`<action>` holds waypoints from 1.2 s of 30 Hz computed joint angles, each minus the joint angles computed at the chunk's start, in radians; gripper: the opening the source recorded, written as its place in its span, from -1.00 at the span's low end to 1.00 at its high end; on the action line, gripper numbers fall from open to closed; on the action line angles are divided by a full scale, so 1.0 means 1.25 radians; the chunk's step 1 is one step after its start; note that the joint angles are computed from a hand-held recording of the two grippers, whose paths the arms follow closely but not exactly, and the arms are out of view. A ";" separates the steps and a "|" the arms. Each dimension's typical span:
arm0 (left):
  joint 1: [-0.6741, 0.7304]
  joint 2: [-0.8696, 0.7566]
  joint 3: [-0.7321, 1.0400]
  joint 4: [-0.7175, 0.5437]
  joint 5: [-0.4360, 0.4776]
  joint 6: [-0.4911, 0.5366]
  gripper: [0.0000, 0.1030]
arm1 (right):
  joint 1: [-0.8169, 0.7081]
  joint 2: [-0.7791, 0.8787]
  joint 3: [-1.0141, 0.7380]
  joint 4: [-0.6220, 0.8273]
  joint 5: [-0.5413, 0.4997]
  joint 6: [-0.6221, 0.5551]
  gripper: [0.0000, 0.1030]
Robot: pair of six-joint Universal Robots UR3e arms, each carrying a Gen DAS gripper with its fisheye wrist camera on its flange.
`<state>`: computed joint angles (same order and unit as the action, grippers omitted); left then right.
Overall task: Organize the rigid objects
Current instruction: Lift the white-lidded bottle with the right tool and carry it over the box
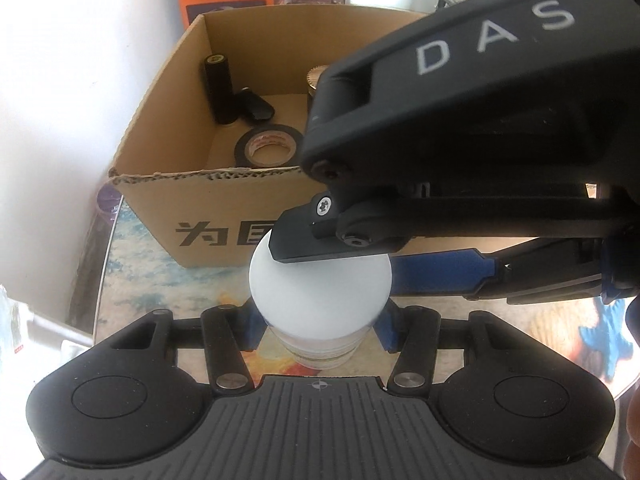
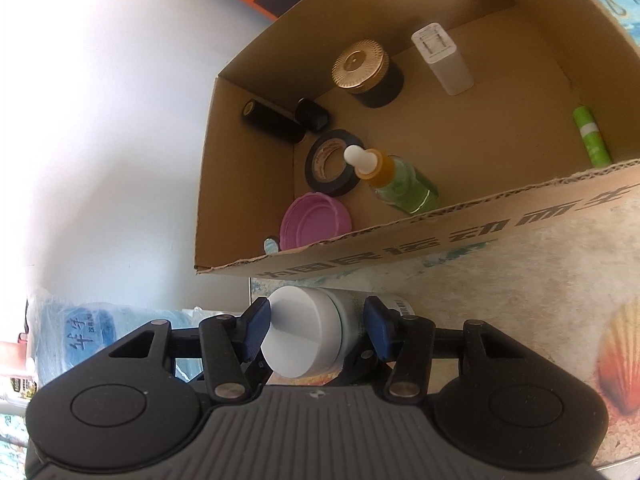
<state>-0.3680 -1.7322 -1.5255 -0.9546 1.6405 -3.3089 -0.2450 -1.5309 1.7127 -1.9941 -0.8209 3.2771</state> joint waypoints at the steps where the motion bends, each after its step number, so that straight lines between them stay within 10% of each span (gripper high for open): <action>1: -0.002 -0.002 0.004 -0.003 0.000 -0.002 0.02 | -0.001 -0.002 0.000 0.002 -0.001 0.001 0.07; 25: 0.013 -0.012 0.011 -0.003 -0.007 0.010 0.02 | -0.014 -0.013 -0.010 0.036 0.005 -0.013 0.07; 36: -0.012 0.077 0.162 -0.140 0.033 0.030 0.02 | -0.065 -0.137 -0.173 0.292 0.080 -0.130 0.06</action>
<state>-0.3835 -1.6361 -1.3235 -1.1300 1.6817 -3.2712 -0.3263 -1.7026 1.4967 -1.6290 -0.7205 3.1149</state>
